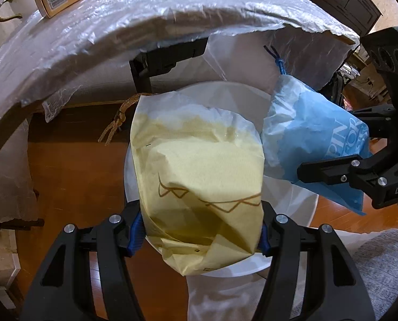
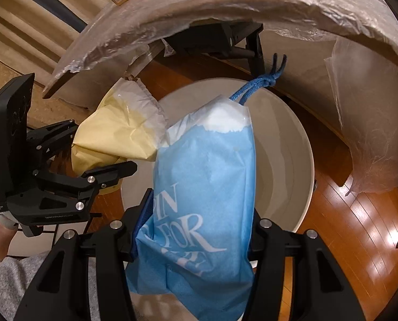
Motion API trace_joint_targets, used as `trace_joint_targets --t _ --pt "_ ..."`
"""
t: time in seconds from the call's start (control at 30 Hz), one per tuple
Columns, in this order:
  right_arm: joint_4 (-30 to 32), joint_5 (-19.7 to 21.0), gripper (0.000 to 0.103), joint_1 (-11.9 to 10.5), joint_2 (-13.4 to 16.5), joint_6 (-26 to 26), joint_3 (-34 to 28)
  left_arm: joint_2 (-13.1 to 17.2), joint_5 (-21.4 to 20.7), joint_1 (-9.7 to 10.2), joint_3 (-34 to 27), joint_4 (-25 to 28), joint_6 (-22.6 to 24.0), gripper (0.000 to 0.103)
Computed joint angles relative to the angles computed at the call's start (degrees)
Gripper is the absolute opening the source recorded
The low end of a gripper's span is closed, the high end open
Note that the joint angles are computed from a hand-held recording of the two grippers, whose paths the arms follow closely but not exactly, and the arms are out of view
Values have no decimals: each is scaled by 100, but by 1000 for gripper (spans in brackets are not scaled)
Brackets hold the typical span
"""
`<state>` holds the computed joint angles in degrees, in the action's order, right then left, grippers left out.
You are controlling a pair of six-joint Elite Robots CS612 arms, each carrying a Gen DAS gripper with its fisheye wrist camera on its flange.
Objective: Collect trash
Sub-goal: 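Open both tools to drop the bags into the white bin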
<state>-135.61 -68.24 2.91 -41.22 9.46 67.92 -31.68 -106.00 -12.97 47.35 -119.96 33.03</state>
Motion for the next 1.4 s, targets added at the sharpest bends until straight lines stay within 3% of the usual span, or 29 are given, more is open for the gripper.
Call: trace_joint_targets --t 0.57,1.4 --pt "197 -196 52 12 277 30 -301 78 255 -37 -114 195 55 63" --pt "336 -337 52 32 416 156 -431 116 506 -129 -85 174 182 62"
